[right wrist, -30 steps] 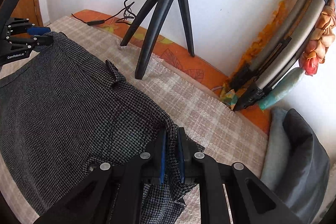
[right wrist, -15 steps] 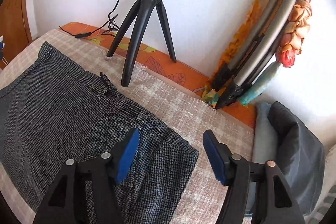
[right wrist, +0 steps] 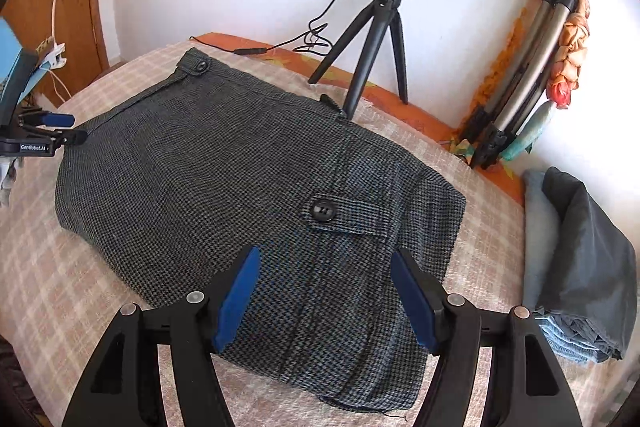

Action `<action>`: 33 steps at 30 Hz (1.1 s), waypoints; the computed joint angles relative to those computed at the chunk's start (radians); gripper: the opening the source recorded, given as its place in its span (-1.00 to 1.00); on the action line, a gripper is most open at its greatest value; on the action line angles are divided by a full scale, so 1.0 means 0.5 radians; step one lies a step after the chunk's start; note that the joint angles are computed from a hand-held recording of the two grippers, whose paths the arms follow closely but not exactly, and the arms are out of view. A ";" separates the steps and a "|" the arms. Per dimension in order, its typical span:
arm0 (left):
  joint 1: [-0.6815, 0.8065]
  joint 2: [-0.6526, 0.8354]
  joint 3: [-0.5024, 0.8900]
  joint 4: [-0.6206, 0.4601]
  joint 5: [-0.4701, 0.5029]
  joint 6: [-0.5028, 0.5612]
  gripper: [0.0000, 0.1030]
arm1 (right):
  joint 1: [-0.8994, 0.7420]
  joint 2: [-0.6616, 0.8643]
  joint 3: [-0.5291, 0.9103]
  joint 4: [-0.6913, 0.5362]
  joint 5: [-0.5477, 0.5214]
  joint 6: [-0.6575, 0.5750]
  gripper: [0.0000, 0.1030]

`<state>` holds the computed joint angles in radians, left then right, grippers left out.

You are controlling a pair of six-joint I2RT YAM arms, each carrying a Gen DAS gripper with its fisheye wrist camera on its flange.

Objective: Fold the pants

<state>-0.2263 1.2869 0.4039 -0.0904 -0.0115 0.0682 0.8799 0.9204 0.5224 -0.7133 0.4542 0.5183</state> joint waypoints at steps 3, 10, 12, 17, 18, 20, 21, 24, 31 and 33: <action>0.074 -0.141 -0.004 -0.080 0.107 -0.035 0.24 | 0.119 0.121 0.065 0.103 -0.011 0.044 0.37; 0.386 -0.494 -0.048 -0.429 0.599 -0.113 0.22 | 0.187 0.673 0.300 0.525 -0.154 -0.056 -0.09; 0.465 -0.512 -0.058 -0.489 0.749 -0.164 0.22 | 0.088 0.829 0.344 0.662 -0.292 -0.089 -0.21; 0.527 -0.377 -0.076 -0.451 0.973 -0.287 0.23 | -0.014 1.194 0.473 0.793 -0.400 -0.098 -0.25; 0.510 -0.336 -0.079 -0.423 0.987 -0.324 0.23 | -0.025 1.252 0.495 0.805 -0.406 -0.112 -0.24; 0.467 -0.262 -0.087 -0.359 0.988 -0.391 0.23 | -0.021 1.298 0.512 0.815 -0.393 -0.131 -0.24; 0.445 -0.221 -0.090 -0.319 0.981 -0.424 0.23 | -0.015 1.303 0.533 0.794 -0.389 -0.131 -0.25; 0.451 -0.112 -0.099 -0.224 1.019 -0.507 0.23 | -0.031 1.212 0.510 0.819 -0.445 -0.099 -0.24; 0.417 -0.152 -0.128 -0.174 0.979 -0.612 0.24 | -0.015 0.854 0.352 0.735 -0.385 0.062 0.19; 0.411 -0.197 -0.142 -0.191 0.927 -0.588 0.24 | -0.033 0.590 0.213 0.621 -0.300 0.172 0.48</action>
<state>-0.0206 1.1885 0.3326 -0.1859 0.4522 -0.2258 0.8632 1.2156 0.6290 -0.4030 0.3044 0.6045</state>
